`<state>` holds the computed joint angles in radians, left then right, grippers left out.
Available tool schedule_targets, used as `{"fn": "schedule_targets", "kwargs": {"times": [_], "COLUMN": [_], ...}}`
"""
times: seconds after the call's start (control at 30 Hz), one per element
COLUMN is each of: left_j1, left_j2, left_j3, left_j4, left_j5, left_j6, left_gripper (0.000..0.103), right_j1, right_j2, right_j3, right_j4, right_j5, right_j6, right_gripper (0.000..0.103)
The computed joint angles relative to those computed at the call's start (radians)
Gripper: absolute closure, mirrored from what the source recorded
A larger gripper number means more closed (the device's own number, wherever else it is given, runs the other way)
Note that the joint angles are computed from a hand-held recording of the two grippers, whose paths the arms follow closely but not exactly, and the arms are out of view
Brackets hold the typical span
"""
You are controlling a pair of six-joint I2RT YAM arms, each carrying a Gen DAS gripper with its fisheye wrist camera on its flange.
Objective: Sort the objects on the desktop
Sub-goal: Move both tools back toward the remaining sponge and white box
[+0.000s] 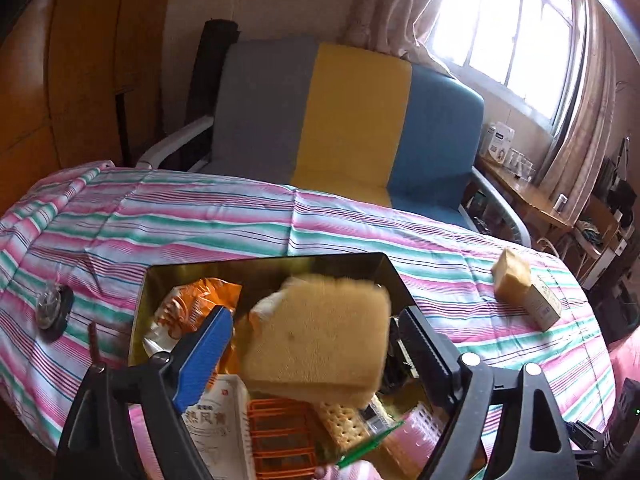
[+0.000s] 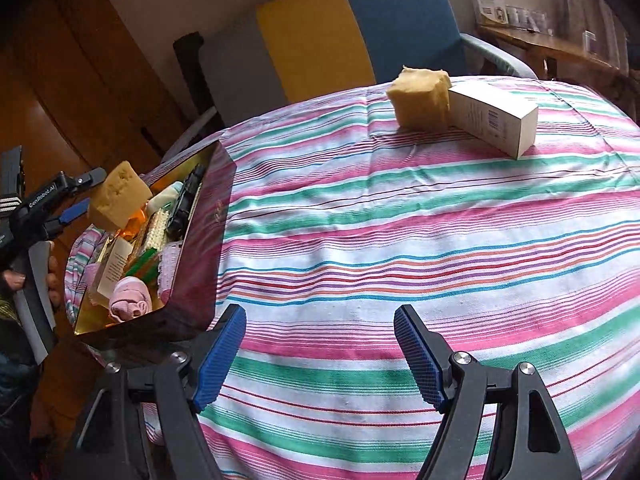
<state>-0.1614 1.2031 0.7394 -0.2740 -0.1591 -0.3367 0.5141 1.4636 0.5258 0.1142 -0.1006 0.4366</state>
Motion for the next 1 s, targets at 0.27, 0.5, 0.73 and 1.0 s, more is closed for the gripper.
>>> {"fn": "schedule_targets", "kwargs": {"times": [0.27,0.5,0.73,1.0], "left_j1": [0.004,-0.252,-0.423,-0.496], "left_j2": [-0.048,0.033,0.306,0.626], "left_j3": [0.019,0.091,0.277,0.584], "left_j4": [-0.099,-0.108,-0.066,-0.137], "left_j5": [-0.006,-0.019,0.037,0.032], "left_j6": [-0.036,-0.025,-0.068,-0.067], "left_gripper": [0.015,0.015,0.015,0.015], "right_j1": [-0.088,-0.266,-0.471,-0.568], "right_j2": [0.019,-0.013,-0.056,0.045], "right_j3": [-0.038,-0.08,-0.069,0.033], "right_j4": [0.035,0.041,0.011,0.006], "right_j5": [-0.044,-0.092,-0.139,-0.155], "right_j6": [-0.003,-0.038,-0.103,-0.234], "right_gripper": [0.025,0.024,0.021,0.02]}}
